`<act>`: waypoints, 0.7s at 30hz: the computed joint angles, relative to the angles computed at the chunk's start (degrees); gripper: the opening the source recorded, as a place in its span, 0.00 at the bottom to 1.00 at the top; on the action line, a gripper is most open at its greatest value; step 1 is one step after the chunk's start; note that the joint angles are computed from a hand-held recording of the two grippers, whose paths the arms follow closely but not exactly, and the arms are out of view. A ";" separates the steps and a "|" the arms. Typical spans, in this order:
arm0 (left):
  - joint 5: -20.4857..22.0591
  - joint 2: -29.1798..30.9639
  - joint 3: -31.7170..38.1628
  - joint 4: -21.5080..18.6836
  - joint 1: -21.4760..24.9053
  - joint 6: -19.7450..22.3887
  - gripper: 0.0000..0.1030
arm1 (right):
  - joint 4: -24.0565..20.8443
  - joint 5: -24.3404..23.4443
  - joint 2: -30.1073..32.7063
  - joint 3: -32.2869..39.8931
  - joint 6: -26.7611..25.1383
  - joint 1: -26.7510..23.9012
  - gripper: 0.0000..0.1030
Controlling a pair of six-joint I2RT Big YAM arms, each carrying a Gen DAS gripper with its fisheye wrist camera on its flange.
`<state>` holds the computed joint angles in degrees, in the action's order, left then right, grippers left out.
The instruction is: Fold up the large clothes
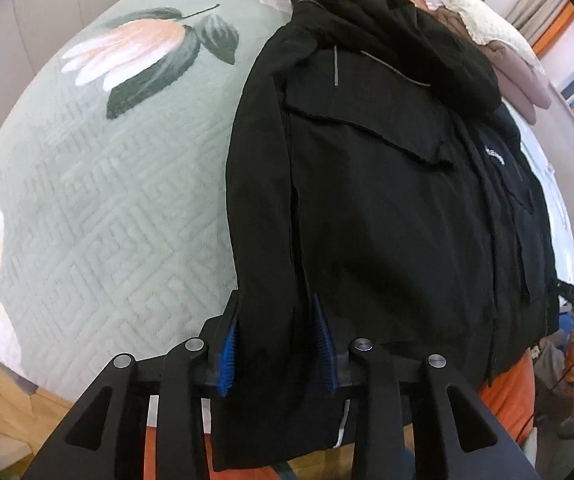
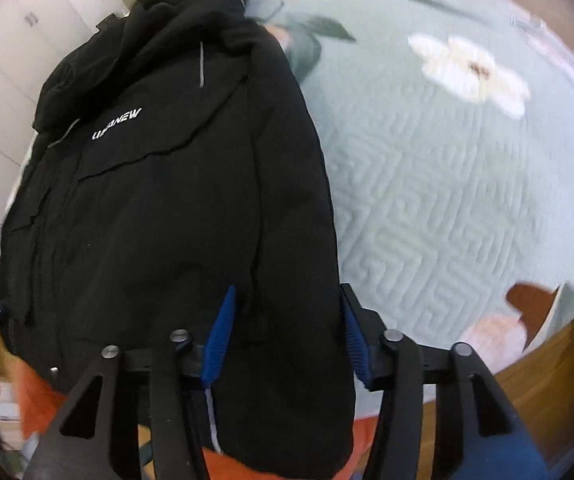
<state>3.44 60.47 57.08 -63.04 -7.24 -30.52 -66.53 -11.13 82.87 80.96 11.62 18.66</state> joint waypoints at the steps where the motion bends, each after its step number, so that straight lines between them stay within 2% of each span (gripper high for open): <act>1: 0.47 -0.39 -0.38 0.29 0.18 -0.37 0.34 | -0.21 -0.89 -0.12 -0.10 -0.13 -0.43 0.55; 3: 0.74 -0.97 -0.85 0.69 0.14 -1.07 0.34 | -0.73 -1.63 -0.71 -0.59 -0.45 -0.66 0.54; 5: 1.45 -1.92 -1.29 1.90 -0.33 -1.20 0.15 | -0.69 -2.05 -1.35 -0.79 -0.83 -0.32 0.39; 6: 1.68 -2.40 -1.23 2.49 -0.69 -1.21 0.13 | -0.98 -1.88 -1.66 -0.41 -1.47 0.22 0.30; 8: 3.01 -2.83 0.02 3.53 -1.00 -1.24 0.12 | -1.81 -1.12 -1.91 1.00 -2.40 1.20 0.29; 10: 8.71 -4.15 0.96 7.64 0.21 -2.29 0.12 | -1.84 -3.66 -2.13 2.33 -2.67 1.64 0.28; 12: 10.07 -3.77 2.14 8.23 -0.10 -2.79 0.13 | -2.59 -5.76 -1.63 3.48 -2.64 2.02 0.28; 14: 8.37 -1.91 3.66 6.33 -1.94 -1.57 0.21 | -3.55 -4.09 -0.92 3.87 -2.43 3.13 0.32; 16: 6.28 -1.16 2.88 5.31 -3.90 -1.59 0.33 | -3.76 -4.47 -0.34 3.17 -1.16 3.52 0.45; 17: 4.42 -0.96 2.32 4.63 -5.08 -2.36 0.36 | -4.18 -4.82 -0.18 2.37 -0.32 3.52 0.47; 19: 1.80 -1.51 1.47 3.39 -6.36 -3.28 0.37 | -5.86 -4.13 -0.32 1.30 -0.05 3.55 0.52; 21: 1.68 -2.87 0.32 3.44 -6.28 -4.42 0.37 | -5.53 -4.00 -1.17 0.22 -0.45 3.55 0.53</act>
<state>5.11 57.60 57.40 -59.60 -13.52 -34.95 -72.07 -15.13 81.70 81.18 11.17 22.22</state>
